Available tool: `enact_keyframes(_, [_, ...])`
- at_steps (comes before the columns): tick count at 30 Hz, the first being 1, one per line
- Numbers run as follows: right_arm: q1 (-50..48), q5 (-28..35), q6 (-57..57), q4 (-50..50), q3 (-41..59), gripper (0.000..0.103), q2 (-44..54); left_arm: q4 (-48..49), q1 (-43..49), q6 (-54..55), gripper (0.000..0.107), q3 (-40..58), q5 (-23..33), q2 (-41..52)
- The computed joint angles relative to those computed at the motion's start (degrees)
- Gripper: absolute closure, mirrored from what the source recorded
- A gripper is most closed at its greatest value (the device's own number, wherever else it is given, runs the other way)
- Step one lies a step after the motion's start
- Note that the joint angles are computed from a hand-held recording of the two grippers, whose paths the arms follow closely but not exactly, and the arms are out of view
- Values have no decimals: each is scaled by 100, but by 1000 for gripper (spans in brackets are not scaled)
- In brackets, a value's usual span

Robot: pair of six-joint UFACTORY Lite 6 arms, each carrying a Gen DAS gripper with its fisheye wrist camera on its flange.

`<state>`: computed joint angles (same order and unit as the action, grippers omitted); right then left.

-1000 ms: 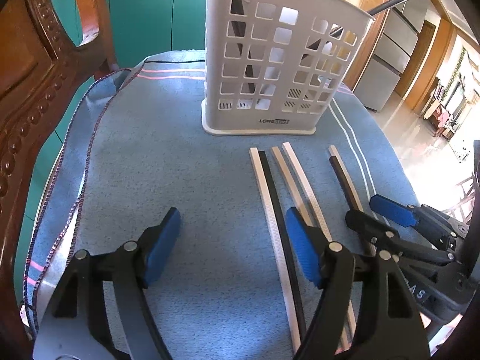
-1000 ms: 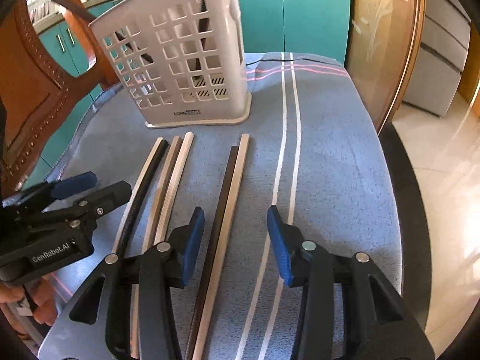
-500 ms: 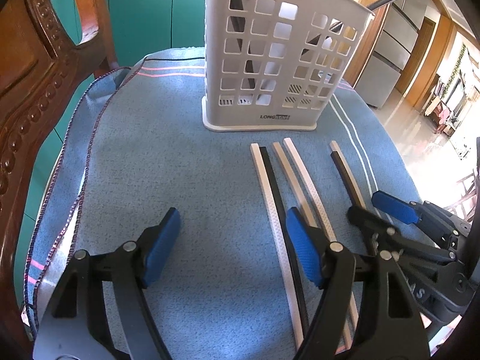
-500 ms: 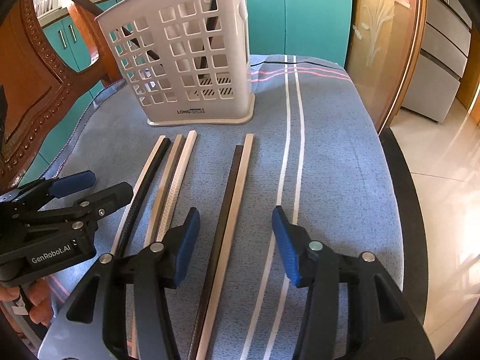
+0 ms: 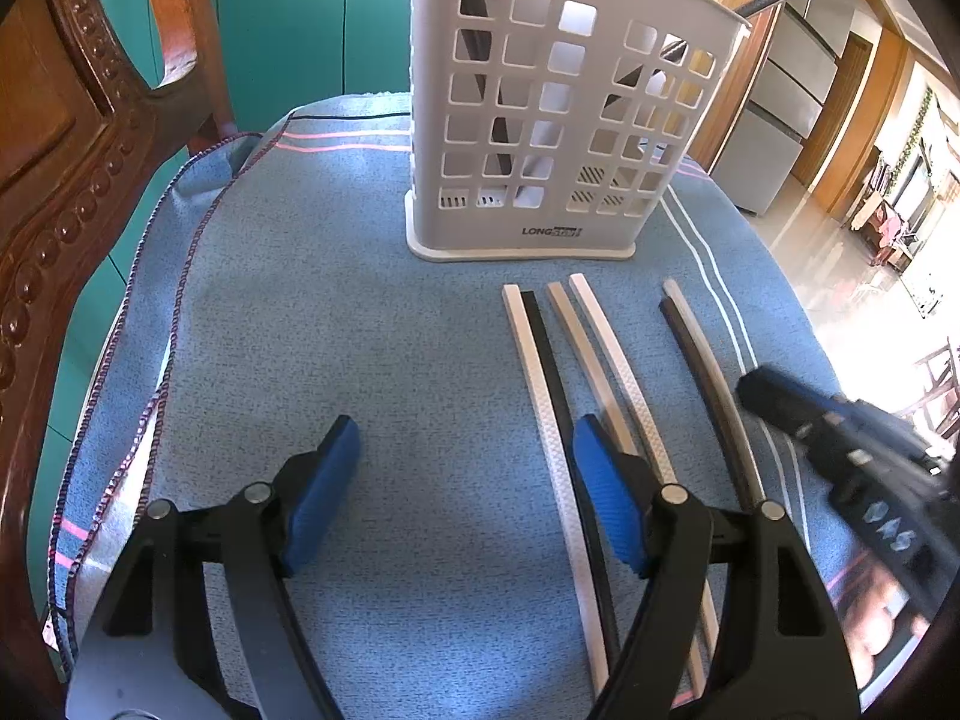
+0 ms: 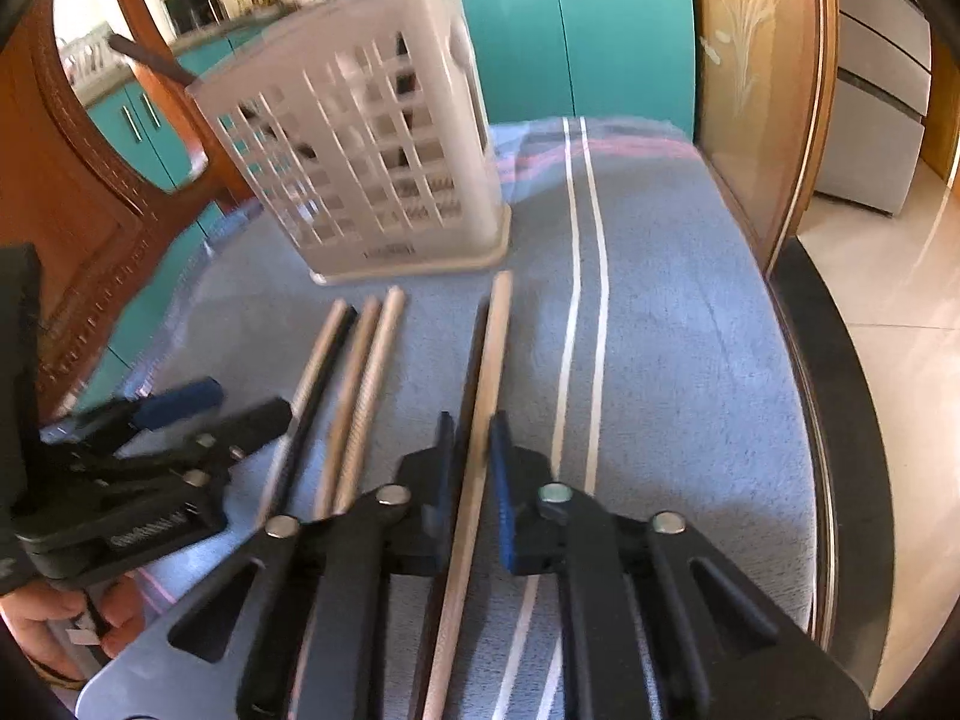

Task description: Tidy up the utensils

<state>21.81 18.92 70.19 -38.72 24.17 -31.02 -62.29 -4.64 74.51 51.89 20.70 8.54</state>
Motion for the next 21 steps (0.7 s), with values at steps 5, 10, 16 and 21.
enact_keyframes(5, [275, 115, 505, -558, -49, 93, -364, 24, -29, -11, 32, -22, -35, -1])
enact_keyframes(10, [131, 173, 333, -320, 138, 85, 116, 39, -32, -9, 31, -25, -43, 3])
enact_keyframes(16, [134, 284, 351, -406, 190, 69, 490, 51, -47, 13, 30, 0, -62, 39])
enact_keyframes(21, [336, 128, 236, -398, 197, 88, 626, 23, -29, 68, 30, 8, -63, 60])
